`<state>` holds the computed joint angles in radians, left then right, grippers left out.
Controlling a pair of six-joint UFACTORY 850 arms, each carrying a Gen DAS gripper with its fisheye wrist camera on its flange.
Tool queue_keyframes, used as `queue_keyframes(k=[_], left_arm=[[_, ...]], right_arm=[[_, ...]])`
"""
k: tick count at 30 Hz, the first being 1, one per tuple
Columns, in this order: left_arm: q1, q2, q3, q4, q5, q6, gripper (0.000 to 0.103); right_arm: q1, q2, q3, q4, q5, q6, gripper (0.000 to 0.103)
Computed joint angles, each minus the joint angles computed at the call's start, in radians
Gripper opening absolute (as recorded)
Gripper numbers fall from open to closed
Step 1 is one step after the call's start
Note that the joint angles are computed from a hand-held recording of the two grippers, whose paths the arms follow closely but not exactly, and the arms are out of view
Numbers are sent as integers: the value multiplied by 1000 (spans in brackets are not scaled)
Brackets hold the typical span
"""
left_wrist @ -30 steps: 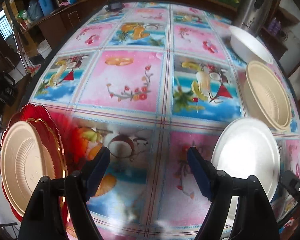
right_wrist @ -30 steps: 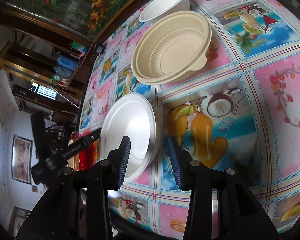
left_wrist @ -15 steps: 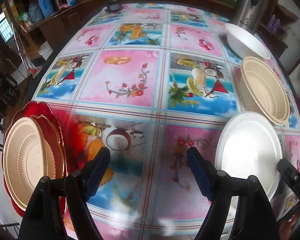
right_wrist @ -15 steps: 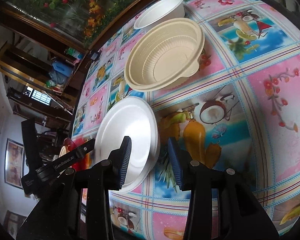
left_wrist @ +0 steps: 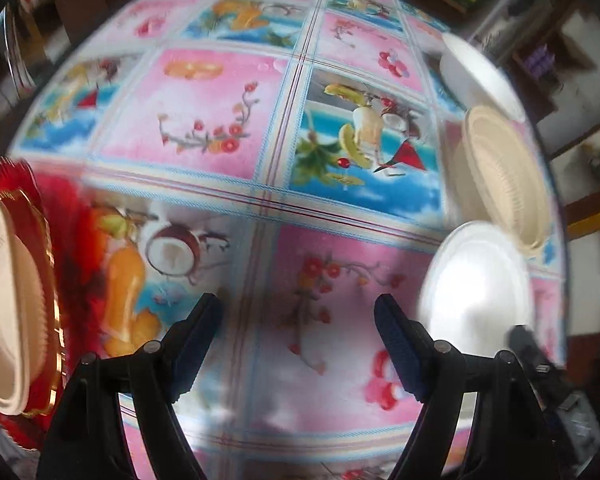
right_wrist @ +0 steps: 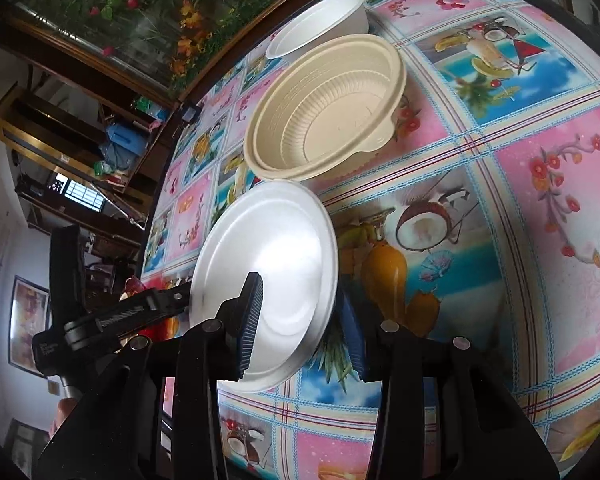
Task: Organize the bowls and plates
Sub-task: 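Lift the white plate with the right gripper while the left gripper approaches its rim, then close the left gripper on the white plate rim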
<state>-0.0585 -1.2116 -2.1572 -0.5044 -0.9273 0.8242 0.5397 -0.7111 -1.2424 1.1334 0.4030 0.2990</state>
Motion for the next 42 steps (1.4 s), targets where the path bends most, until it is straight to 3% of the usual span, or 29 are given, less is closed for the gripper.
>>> queue_keyframes(k=[4, 9, 12, 17, 28, 29, 32, 34, 39, 42], left_arm=[[15, -1, -27, -55, -78, 18, 79], [33, 51, 33, -171, -130, 112, 80], [11, 94, 110, -161, -102, 176, 80], [-21, 61, 94, -100, -113, 142, 80], [-13, 68, 123, -150, -66, 147, 77], [-12, 68, 124, -152, -63, 148, 76], [-9, 64, 118, -148, -70, 149, 59], [-8, 61, 113, -143, -79, 151, 42], [-15, 44, 95, -124, -100, 137, 25], [-13, 42, 94, -130, -104, 143, 22]], right_arm=[[-3, -8, -1, -49, -7, 58, 39], [-2, -8, 7, -65, 0, 83, 39], [2, -2, 12, -55, 9, 81, 39], [8, 16, 38, -48, 32, 76, 39], [11, 59, 104, -174, 76, 192, 39], [12, 62, 109, -166, 83, 195, 39], [12, 63, 113, -179, 84, 241, 39], [7, 61, 115, -232, 73, 312, 38], [3, 48, 103, -235, 49, 333, 21], [5, 43, 93, -172, 38, 277, 15]])
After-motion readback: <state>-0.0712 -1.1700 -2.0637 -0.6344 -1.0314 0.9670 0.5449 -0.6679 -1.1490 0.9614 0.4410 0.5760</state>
